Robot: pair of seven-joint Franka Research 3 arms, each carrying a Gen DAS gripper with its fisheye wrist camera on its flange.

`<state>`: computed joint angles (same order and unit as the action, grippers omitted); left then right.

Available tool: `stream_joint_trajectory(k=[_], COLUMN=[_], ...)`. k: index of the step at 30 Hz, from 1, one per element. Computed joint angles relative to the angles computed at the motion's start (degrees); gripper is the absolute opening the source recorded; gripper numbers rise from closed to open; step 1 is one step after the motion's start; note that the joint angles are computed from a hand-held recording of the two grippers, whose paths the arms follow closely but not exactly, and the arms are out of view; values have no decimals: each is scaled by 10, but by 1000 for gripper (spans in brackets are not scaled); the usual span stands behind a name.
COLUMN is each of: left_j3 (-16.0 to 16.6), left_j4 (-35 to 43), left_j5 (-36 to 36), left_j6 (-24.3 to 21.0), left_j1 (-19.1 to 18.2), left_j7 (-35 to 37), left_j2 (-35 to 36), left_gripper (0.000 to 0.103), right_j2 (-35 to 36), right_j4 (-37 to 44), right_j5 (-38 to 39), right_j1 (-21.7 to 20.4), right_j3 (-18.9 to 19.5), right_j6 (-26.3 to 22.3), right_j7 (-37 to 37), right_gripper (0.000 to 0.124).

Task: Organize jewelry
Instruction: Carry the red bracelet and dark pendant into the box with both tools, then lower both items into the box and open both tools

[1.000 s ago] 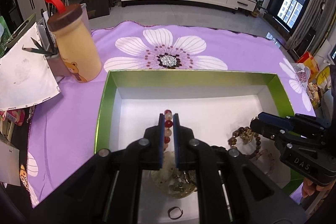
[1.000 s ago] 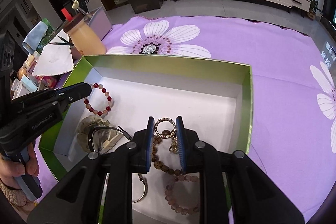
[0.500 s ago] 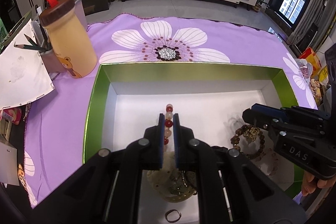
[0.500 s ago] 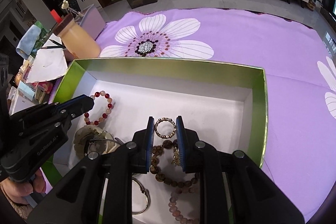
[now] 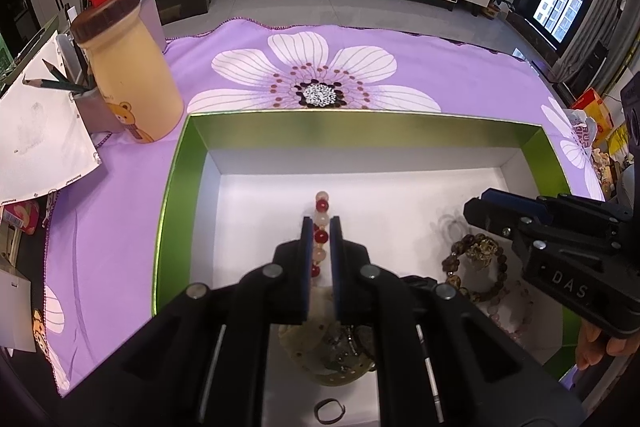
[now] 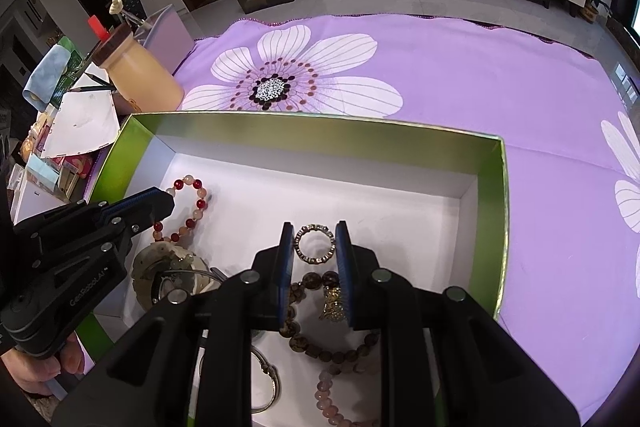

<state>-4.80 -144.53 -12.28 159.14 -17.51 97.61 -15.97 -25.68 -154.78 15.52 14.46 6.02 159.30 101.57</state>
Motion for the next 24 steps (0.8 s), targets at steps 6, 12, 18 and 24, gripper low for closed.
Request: stream_joint_trajectory(k=[6, 12, 18, 24], left_j3=[5, 5, 9, 7], left_j4=[-4, -12, -23, -41], left_j5=[-14, -16, -8, 17], left_j6=[4, 4, 5, 2], left_j1=[-5, -9, -13, -13], left_j7=[7, 11, 2, -21], left_j2=[-3, -20, -43, -79], left_gripper=[8, 27, 45, 66], right_j2=[-1, -28, -82, -150], right_j4=[-1, -17, -36, -60], right_j5=[3, 1, -22, -37], right_j1=[3, 3, -3, -4], right_j3=[-2, 4, 20, 31], right_j6=[0, 3, -4, -26], right_j7=[-5, -5, -3, 5], right_gripper=[22, 22, 22, 30])
